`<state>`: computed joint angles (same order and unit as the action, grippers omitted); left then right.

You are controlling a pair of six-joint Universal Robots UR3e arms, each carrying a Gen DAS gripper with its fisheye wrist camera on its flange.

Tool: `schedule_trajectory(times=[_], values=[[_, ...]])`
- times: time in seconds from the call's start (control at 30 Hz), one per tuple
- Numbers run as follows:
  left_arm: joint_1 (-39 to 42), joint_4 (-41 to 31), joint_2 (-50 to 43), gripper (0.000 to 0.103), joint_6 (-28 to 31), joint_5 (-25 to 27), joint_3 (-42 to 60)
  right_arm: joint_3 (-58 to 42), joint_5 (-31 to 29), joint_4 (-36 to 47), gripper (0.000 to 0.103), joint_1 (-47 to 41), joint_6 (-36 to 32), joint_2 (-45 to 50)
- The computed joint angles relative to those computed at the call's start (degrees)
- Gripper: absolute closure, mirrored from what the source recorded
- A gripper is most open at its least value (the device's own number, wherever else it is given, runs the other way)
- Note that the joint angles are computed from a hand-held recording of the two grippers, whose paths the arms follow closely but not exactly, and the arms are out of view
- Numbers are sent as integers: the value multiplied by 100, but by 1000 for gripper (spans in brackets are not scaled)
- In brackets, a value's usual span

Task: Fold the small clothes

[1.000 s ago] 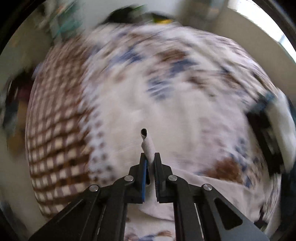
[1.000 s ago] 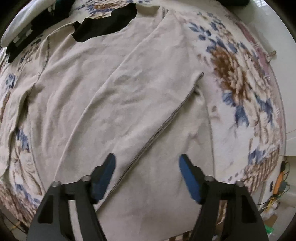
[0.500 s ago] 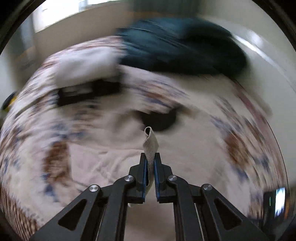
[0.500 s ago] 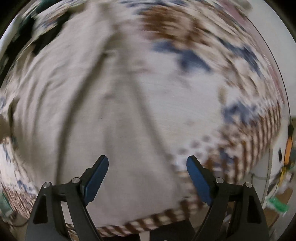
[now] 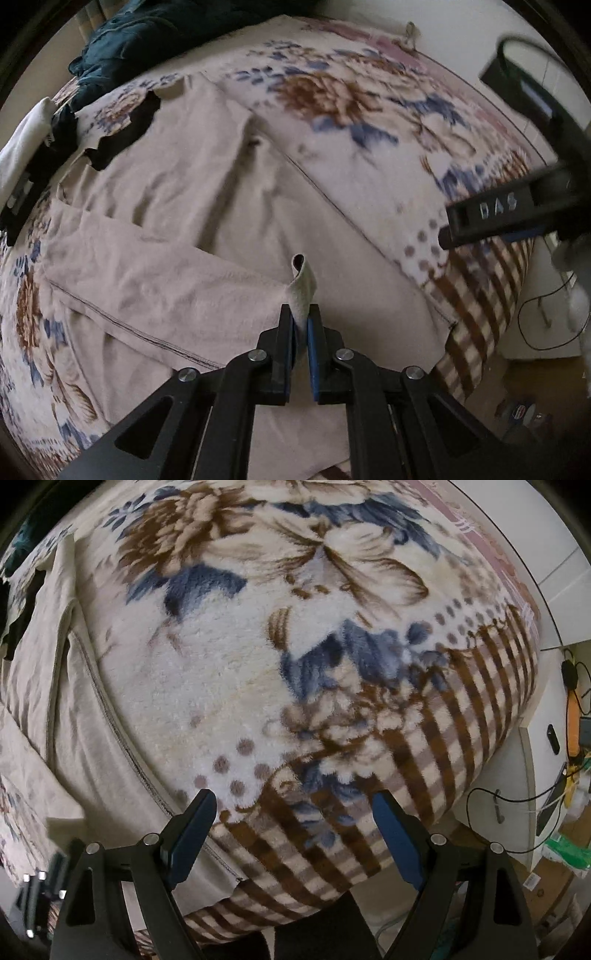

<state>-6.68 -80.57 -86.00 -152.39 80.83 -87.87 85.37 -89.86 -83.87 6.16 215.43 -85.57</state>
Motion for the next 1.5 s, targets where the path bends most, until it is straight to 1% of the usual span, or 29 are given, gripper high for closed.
schedule_trajectory(times=[0.1,0.2,0.23,0.27,0.3,0.33,0.37,0.4,0.5,0.53,0.6,0.63,0.7,0.77,0.87,0.9,0.97,1.0,1.03,1.07,1.1,1.13,1.17,1.2,1.23,1.3,1.33,1.37,1.5], values=[[-150,42,-126,94,-197,198,-85,45,71,-156,15,-223,-364,73],[102,-138,-178,92,-505,-146,31,-24,181,-172,15,-159,-418,58],[220,-208,-137,78,-607,-245,62,-45,241,-178,15,-124,-440,43],[395,-421,-100,68,-692,-416,148,-15,314,-202,15,-121,-501,-16],[558,-566,-51,44,-773,-529,190,-88,388,-256,15,-71,-519,77],[800,-710,84,24,-922,-602,198,-181,467,-267,15,-29,-562,166],[993,-789,172,20,-1024,-642,197,-354,553,-264,15,70,-551,335],[1220,-885,300,20,-1128,-668,192,-583,655,-282,15,201,-464,574],[2096,-1194,712,20,-1397,-562,128,-454,1093,-456,15,160,-610,650],[2347,-1214,856,20,-1476,-327,49,-407,1215,-508,15,142,-683,690],[2982,-1237,1177,20,-1391,-27,-274,-211,1559,-657,15,134,-832,689],[3267,-1204,1266,20,-1357,304,-490,-189,1651,-736,15,176,-842,744],[3798,-1341,1391,20,-1179,437,-759,-72,1930,-803,15,247,-966,797],[4405,-1567,1531,22,-919,451,-1039,113,2094,-903,17,267,-1069,771],[4858,-1907,1645,22,-393,317,-1313,352,2116,-1102,24,412,-1064,743],[4903,-1997,1666,24,-264,255,-1387,562,2146,-1257,27,390,-1075,680],[4892,-2070,1789,32,-97,208,-1558,681,2204,-1386,32,454,-924,619],[4936,-2126,1907,54,12,128,-1653,824,2237,-1458,35,414,-954,540],[4920,-2119,2072,86,107,102,-1777,888,2252,-1473,40,382,-989,488],[4910,-2146,2139,94,150,102,-1829,950,2287,-1510,43,378,-1006,470],[4923,-2206,2206,98,196,59,-1856,1027,2396,-1552,50,366,-1041,446],[4907,-2203,2372,99,234,48,-1902,956,2435,-1550,62,300,-1131,564],[4808,-2183,2456,99,156,17,-1946,921,2467,-1561,71,373,-1100,613],[4757,-2238,2514,100,103,-26,-1938,892,2582,-1534,85,403,-1105,643],[4765,-2326,2558,100,77,-35,-1888,871,2636,-1519,92,392,-1092,653],[4963,-2619,2592,100,145,-130,-1689,869,2712,-1632,96,464,-847,594],[5103,-2828,2587,100,147,-194,-1517,835,2814,-1671,97,504,-760,561],[5372,-3064,2594,100,315,-262,-1364,803,2834,-1628,97,466,-812,539],[5830,-3841,2171,100,286,-608,-365,345,3173,-1541,97,546,-527,478]])
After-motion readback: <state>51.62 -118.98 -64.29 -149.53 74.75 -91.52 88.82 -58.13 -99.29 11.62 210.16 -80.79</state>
